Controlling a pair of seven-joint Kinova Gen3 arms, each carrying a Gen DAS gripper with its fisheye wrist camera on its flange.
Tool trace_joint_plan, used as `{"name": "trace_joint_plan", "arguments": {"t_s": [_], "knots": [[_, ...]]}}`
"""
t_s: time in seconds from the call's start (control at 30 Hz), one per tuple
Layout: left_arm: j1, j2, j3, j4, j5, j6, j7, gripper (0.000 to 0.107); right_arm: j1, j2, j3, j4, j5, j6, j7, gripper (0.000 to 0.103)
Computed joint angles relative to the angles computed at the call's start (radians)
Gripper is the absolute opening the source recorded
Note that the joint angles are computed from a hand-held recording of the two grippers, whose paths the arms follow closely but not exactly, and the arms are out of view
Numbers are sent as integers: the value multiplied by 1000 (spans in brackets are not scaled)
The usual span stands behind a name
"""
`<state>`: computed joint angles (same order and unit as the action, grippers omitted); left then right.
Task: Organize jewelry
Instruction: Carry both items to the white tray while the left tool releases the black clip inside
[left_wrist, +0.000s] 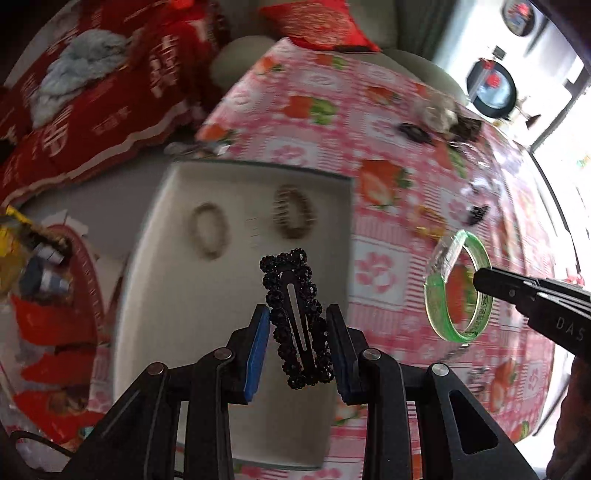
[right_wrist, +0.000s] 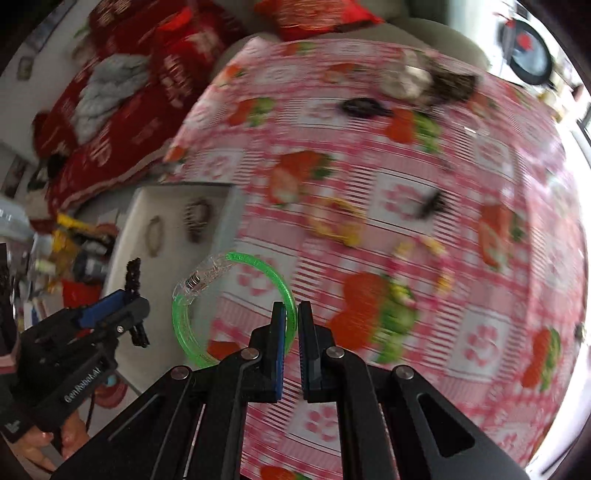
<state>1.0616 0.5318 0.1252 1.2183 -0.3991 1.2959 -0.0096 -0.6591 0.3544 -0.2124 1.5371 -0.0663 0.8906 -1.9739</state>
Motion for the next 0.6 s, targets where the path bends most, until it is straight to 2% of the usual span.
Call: {"name": "trace_joint_plan", "arguments": {"t_s": [0.3, 0.6], "knots": [[-39, -79, 18, 215, 27, -76, 118, 38, -116, 193, -15, -259, 15, 100, 50, 7], [-101, -93, 42, 325, 58, -167, 124, 38, -217, 379, 19, -498, 28, 269, 67, 7]]}}
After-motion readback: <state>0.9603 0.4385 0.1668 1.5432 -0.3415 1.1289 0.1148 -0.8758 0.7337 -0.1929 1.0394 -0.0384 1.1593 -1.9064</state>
